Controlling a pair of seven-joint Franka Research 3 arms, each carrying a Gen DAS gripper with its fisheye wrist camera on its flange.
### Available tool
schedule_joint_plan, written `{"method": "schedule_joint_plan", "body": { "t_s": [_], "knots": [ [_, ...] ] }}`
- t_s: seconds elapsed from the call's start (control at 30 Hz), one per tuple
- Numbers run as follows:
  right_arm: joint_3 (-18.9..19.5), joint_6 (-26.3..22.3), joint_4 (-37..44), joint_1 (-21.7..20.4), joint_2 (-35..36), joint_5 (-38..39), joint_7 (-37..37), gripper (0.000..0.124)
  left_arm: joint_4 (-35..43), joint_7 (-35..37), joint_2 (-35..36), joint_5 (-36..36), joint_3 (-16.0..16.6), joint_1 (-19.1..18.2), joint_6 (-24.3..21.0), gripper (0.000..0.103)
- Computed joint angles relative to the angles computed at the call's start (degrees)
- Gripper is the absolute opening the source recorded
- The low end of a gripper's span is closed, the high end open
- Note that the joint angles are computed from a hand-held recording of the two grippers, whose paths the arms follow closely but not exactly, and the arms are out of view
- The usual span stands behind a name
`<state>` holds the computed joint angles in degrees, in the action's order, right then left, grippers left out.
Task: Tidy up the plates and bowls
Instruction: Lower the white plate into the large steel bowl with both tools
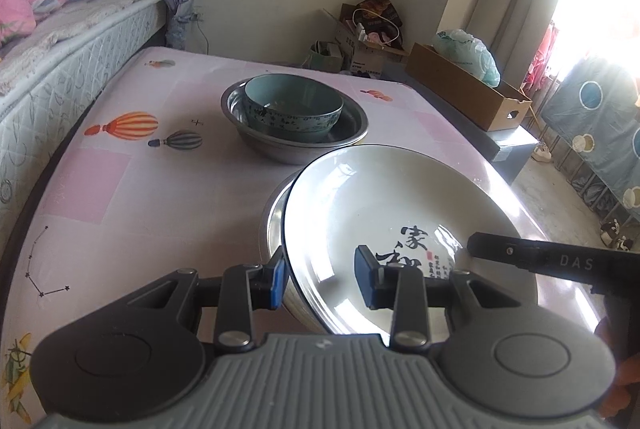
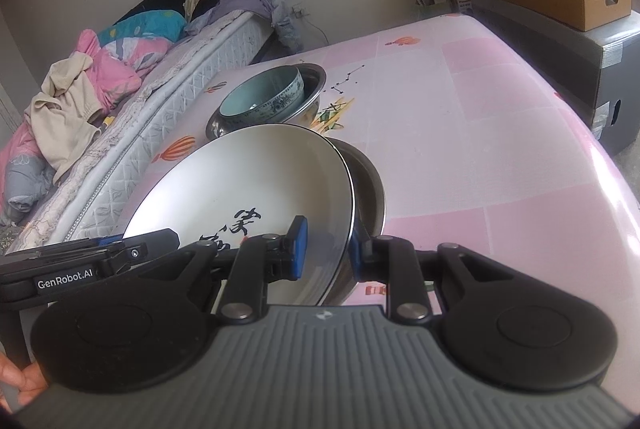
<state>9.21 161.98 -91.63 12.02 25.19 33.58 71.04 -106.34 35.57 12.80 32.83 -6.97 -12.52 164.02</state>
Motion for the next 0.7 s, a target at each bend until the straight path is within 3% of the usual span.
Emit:
{"method": "schedule_joint_plan", "body": {
  "t_s": [0.33, 0.7],
  "knots": [
    [-1.0, -4.2, 6.1, 0.7, 4.6, -2.9, 3.2, 0.021, 1.6, 4.1, 1.8, -3.9, -0.6, 1.1, -0.5, 0.035],
    [-0.2, -2.6, 5.9, 0.3, 5.1, -2.6, 4.0, 0.022, 5.6, 10.8, 3.3, -8.1, -1.7, 1.0, -6.0, 0.039]
  ]
}}
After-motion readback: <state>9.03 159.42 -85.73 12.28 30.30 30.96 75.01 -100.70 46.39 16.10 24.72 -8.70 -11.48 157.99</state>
